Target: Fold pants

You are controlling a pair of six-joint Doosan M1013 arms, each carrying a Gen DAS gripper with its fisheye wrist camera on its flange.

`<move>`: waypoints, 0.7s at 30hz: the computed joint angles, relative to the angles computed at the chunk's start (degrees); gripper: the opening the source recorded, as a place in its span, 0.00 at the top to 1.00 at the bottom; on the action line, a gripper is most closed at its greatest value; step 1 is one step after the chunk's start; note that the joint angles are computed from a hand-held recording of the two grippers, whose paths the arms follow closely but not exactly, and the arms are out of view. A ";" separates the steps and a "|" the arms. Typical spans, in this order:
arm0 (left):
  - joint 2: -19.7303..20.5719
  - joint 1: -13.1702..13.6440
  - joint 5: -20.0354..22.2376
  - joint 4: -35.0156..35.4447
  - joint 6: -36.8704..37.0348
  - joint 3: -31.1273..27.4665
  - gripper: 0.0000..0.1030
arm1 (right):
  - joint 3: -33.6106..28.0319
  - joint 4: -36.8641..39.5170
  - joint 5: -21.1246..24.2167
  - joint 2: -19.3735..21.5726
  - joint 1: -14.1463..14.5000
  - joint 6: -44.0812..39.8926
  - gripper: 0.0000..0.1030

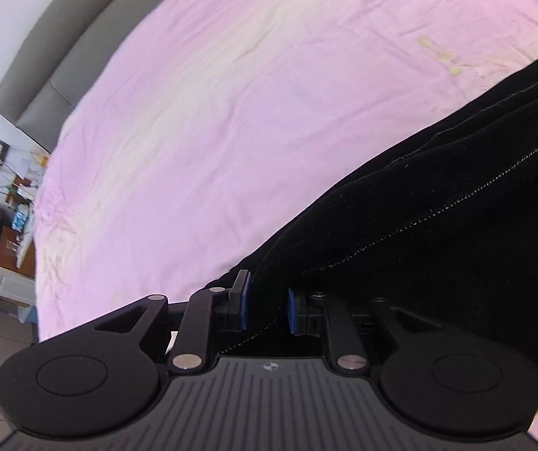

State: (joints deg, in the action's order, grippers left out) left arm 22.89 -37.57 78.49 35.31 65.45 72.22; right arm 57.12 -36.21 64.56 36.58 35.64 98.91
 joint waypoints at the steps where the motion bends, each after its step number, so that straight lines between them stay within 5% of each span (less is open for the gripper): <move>1: 0.45 0.59 -0.41 -0.82 0.01 0.15 0.78 | -1.37 0.68 0.30 1.35 -0.37 -0.77 0.99; 13: 1.87 2.81 -3.08 -4.68 -2.69 1.51 0.60 | -9.73 5.85 3.26 9.56 -2.28 -3.46 0.94; 15: 1.13 3.39 -4.04 -6.58 -6.66 1.24 0.57 | -9.93 4.65 3.44 9.49 -2.05 -1.73 0.89; 17: -0.29 3.60 -5.49 -5.64 -12.89 1.79 0.40 | -9.96 2.81 3.53 9.12 -1.66 -0.28 0.77; 21: -2.42 2.80 -5.78 0.03 -22.30 1.93 0.37 | -9.53 2.59 1.84 7.42 -0.84 1.91 0.68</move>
